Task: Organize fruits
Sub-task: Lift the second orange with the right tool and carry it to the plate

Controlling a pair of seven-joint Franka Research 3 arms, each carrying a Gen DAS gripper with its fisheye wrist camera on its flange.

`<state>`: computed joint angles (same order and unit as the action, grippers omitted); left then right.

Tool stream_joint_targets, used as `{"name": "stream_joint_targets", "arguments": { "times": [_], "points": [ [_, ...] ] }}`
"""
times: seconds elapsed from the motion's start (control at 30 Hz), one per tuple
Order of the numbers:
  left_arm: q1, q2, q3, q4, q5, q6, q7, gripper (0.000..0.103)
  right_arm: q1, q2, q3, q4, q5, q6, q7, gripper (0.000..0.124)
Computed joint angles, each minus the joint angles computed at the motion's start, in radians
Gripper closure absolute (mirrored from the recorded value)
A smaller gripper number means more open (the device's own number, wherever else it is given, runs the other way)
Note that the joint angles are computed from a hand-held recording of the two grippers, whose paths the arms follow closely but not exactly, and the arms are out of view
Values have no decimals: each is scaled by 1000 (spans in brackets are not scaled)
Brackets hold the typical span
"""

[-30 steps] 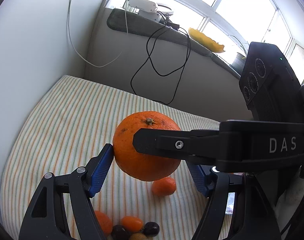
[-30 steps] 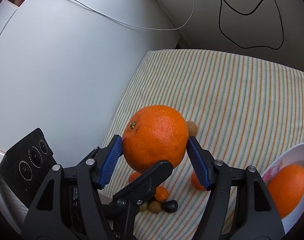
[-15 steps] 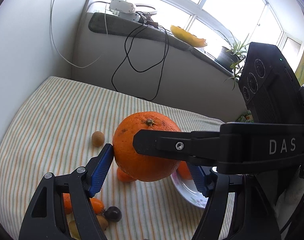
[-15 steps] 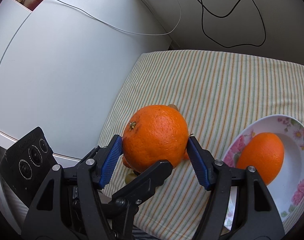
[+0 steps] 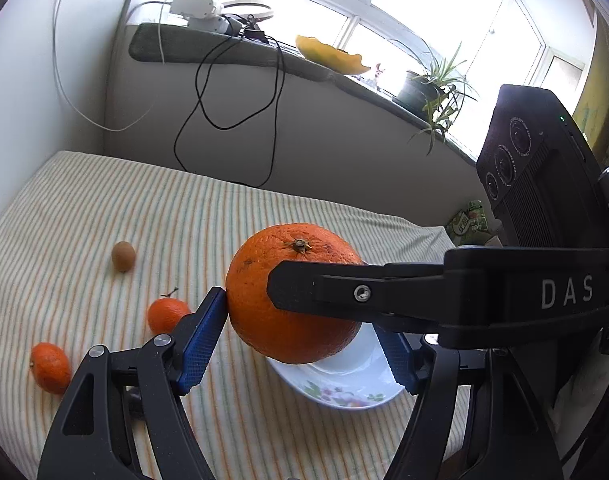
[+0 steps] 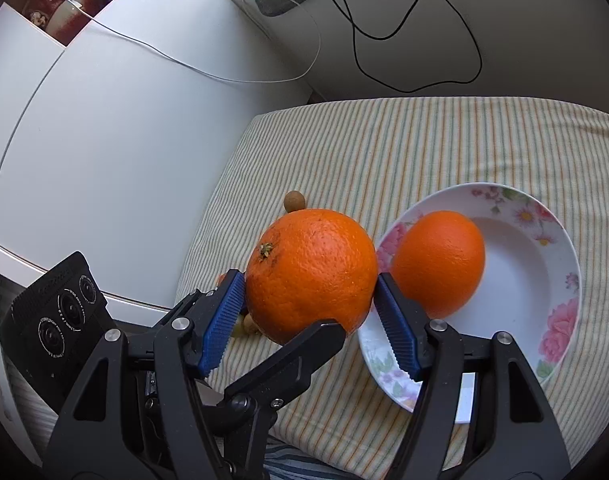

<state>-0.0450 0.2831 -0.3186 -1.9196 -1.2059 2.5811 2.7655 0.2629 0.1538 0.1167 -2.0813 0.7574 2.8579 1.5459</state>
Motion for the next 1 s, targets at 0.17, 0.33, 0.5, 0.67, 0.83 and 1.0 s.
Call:
{"name": "stream_joint_targets", "arguments": {
  "times": [0.17,0.33,0.5,0.67,0.83,1.0],
  "points": [
    [-16,-16,-9,-22,-9,-10,10,31,-8,-74,-11,-85,39,9,-25,54],
    [-41,-24,-14,-36,-6,-14,10,31,-5,-151,-33,-172,66,13,-39,54],
    [-65,-22,-18,-43,11,-18,-2,31,4,-215,-56,-247,63,18,-28,54],
    [-86,-17,-26,-48,38,-11,-21,31,9,-255,-78,-305,95,22,-48,54],
    [-102,-9,-37,-48,69,-2,-40,31,17,-265,-93,-335,124,35,-66,54],
    [-112,12,-52,-33,106,10,-72,31,9,-272,-107,-356,155,32,-94,54]
  ]
}}
